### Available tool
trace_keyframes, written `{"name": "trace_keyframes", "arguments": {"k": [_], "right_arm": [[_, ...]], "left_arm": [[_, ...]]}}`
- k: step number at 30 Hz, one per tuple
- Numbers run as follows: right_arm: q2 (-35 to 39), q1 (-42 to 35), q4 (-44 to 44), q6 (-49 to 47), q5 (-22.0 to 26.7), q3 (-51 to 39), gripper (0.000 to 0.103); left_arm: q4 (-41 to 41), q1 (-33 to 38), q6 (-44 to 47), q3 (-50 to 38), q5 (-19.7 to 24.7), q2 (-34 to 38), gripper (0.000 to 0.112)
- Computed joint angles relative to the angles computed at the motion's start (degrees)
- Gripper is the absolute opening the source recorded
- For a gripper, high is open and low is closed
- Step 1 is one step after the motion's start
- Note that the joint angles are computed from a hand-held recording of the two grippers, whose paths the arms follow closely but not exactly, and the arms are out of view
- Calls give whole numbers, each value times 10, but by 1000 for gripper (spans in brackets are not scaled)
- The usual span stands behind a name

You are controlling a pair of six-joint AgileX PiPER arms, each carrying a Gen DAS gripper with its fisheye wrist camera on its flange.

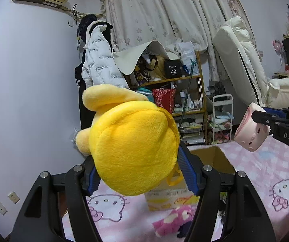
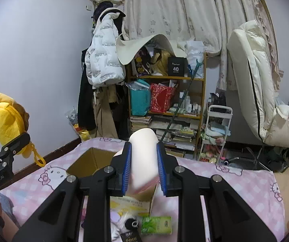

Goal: Organize soft objects
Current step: 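Lift the yellow plush with the left tool while the right tool lifts the pink cylinder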

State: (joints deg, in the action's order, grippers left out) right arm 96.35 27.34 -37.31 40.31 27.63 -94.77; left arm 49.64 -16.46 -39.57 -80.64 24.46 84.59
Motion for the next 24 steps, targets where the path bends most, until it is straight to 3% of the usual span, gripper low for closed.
{"name": "trace_keyframes", "arguments": {"k": [8, 24], "right_arm": [[39, -7, -25, 9, -13, -41, 25], [106, -31, 31, -26, -55, -68, 26]], "left_arm": [[-15, 8, 7, -69, -7, 64, 67], [-72, 42, 47, -90, -60, 155, 67]]}}
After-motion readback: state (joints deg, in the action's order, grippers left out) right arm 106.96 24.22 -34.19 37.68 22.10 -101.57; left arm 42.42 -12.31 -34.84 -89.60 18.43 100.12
